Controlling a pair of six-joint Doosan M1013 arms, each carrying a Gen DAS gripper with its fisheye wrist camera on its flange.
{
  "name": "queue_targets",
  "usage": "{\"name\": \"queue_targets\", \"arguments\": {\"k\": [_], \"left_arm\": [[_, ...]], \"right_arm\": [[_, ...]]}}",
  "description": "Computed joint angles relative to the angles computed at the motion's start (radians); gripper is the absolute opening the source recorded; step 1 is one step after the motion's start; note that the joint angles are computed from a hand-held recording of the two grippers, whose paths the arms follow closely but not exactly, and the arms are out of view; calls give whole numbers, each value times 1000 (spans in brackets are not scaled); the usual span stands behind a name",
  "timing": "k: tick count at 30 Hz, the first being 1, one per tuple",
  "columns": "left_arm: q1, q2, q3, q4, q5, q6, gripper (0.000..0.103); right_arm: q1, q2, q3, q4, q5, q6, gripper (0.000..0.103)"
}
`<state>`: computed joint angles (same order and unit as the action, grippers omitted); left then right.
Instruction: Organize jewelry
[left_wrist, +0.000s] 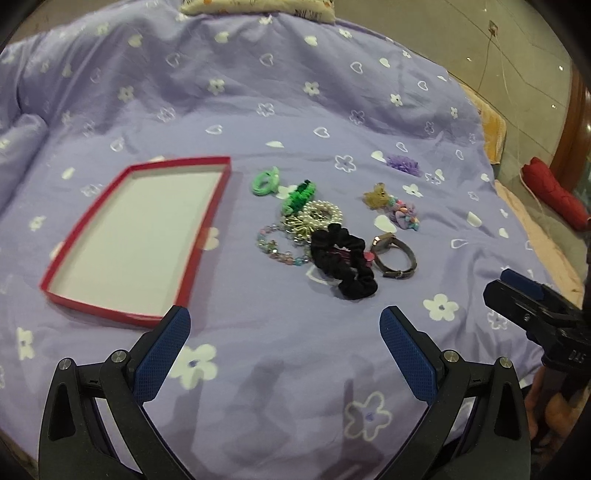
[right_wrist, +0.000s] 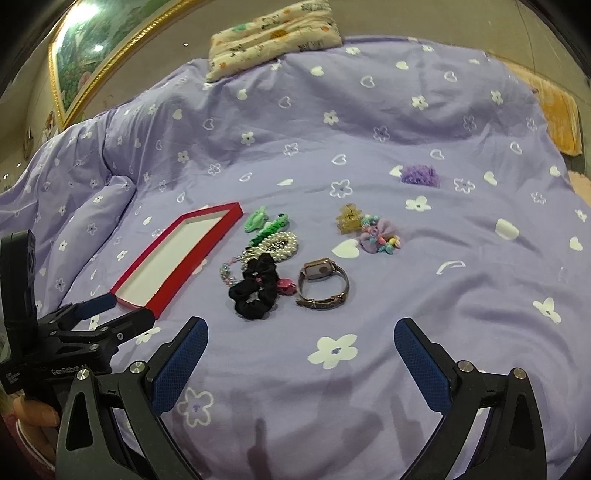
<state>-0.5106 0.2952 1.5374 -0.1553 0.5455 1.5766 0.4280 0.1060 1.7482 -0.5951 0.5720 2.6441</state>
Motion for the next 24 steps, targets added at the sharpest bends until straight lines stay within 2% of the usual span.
{"name": "queue_targets", "arguments": {"k": [4, 7, 10, 12, 14, 16, 24], "left_arm": [[4, 32, -39, -60, 34, 53, 94], [6, 59, -73, -93, 65, 76, 90], [8, 86, -110, -120, 103, 94, 87], [9, 106, -135, -133, 130, 102, 85], [8, 130, -166, -135, 171, 101, 84], [8, 151, -194, -137, 211, 95, 83], [4, 226, -282, -173, 339, 128, 50]], "right_arm": [[-27, 9, -8, 47, 0, -26, 101], [-44, 21, -19, 90, 1, -65, 94], [-62, 40, -39, 148, 12, -126, 82], [-76, 59, -61, 200, 34, -182, 65], [-89, 76, -79, 253, 48, -239, 59], [-102, 96, -100, 304, 67, -299, 59], [-138, 157, -158, 414, 146, -443, 45]]}}
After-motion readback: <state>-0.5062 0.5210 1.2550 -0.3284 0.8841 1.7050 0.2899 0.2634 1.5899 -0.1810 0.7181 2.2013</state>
